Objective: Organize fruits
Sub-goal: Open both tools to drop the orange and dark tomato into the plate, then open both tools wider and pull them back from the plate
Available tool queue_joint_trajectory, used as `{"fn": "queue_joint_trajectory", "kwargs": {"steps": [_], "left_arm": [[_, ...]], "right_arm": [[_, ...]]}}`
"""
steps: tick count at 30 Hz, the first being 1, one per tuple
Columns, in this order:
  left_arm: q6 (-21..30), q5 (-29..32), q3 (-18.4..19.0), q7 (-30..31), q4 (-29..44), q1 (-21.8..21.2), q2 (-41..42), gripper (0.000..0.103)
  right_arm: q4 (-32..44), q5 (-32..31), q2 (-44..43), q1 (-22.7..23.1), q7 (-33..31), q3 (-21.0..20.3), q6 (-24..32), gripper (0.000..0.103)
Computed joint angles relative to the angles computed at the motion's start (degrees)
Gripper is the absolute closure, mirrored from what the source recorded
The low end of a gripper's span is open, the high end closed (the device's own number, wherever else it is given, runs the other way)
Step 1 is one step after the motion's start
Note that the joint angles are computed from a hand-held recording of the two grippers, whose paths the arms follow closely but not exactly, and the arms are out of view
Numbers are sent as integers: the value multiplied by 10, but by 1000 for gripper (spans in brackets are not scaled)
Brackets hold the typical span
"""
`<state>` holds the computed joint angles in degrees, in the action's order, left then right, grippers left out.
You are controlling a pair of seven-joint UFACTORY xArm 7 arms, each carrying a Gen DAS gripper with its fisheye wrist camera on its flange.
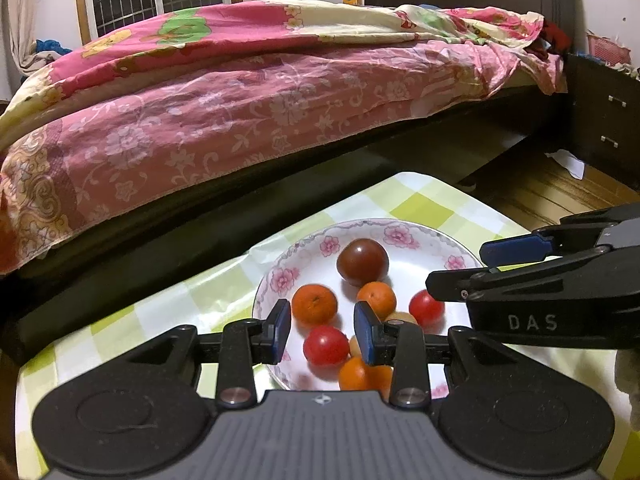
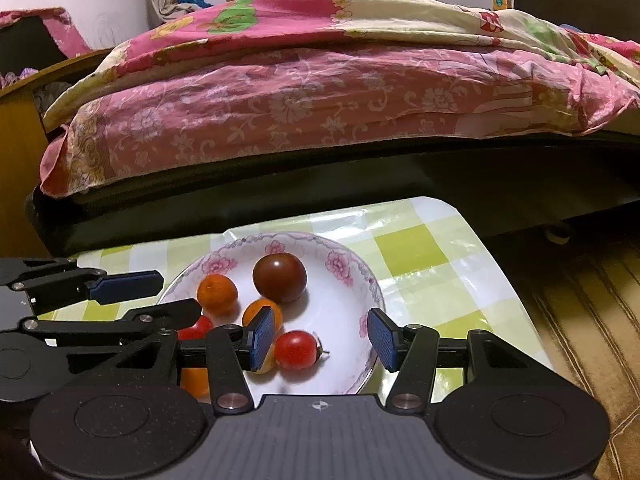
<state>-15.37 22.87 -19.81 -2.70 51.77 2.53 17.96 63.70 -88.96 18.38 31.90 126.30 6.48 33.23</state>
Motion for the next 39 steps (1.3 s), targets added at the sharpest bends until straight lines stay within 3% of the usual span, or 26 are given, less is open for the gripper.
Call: {"fn": "queue_joint_trajectory", "kwargs": {"steps": [8,25,39], "left_arm": [[-3,3,6,-11,-29,-5,-24,61],[-1,-16,38,-15,-36,-48,-36,60],[5,-100,99,40,-39,-127,-44,39]], "right_arm": [[-5,50,-7,16,-45,5,28,53],[-10,81,-13,24,-59,5,48,53],[-14,105,-16,29,-68,4,62,53]]}}
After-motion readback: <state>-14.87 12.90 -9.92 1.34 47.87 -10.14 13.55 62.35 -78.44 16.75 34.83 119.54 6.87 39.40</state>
